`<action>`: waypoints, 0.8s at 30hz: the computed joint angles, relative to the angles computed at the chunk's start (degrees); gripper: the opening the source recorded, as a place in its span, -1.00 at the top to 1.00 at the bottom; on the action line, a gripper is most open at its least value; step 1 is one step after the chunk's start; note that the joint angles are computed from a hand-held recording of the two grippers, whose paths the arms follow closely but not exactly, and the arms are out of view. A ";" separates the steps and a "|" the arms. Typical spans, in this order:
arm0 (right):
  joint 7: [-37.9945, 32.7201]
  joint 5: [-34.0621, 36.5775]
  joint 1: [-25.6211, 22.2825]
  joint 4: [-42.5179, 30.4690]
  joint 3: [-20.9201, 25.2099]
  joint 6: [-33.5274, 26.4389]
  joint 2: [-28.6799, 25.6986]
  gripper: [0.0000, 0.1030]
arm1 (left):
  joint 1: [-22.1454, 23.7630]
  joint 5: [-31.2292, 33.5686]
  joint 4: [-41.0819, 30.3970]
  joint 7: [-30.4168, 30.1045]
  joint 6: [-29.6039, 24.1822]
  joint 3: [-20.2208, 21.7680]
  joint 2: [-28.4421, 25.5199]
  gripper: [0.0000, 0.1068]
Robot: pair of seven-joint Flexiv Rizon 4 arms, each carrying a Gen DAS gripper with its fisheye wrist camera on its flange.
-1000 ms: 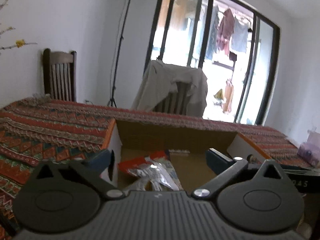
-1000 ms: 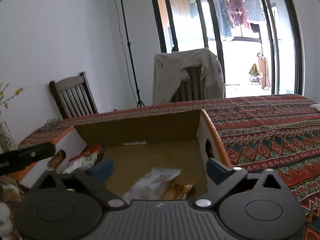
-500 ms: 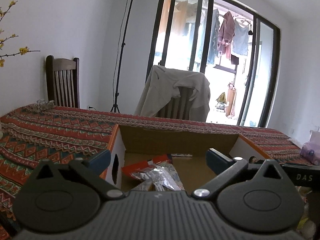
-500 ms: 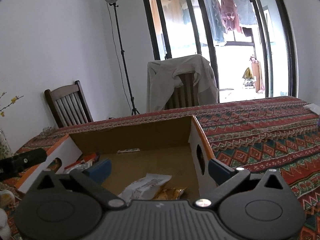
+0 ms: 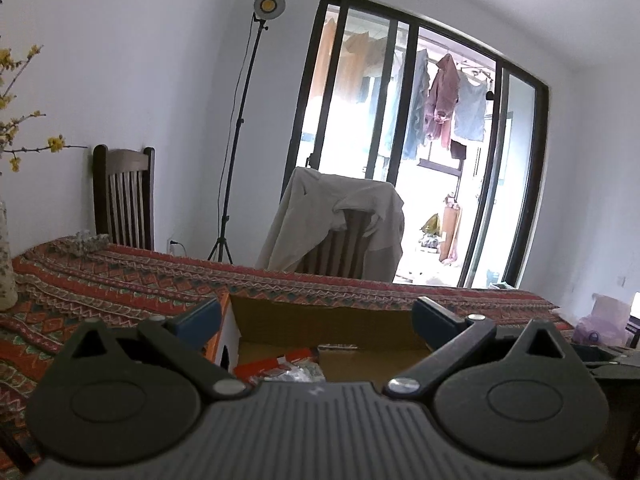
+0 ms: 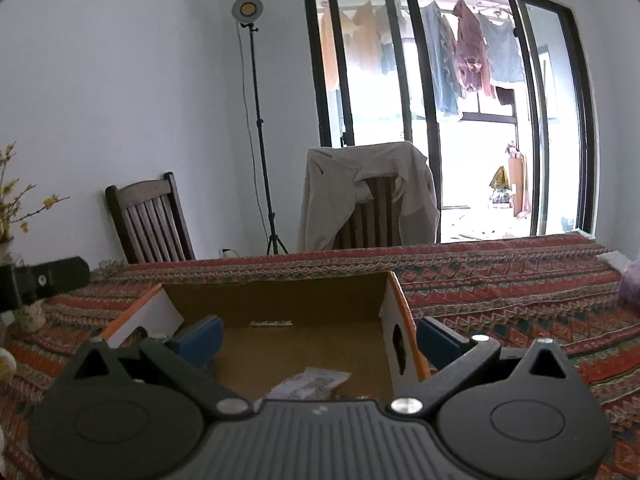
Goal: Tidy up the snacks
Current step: 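Move both tools back to the pile and grasp a pink packet with the right tool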
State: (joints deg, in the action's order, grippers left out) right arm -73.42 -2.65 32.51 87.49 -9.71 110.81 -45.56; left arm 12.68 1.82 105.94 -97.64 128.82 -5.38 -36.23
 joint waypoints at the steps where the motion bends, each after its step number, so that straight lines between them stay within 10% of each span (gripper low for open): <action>1: -0.32 -0.13 -0.09 1.15 0.22 0.26 0.70 -1.00 | -0.04 0.13 0.78 -0.05 0.10 0.10 0.48 -0.93; 24: -7.68 1.17 5.40 23.55 -2.56 -4.90 10.61 -0.77 | 2.53 3.71 21.12 -3.27 -1.06 2.43 8.15 -0.93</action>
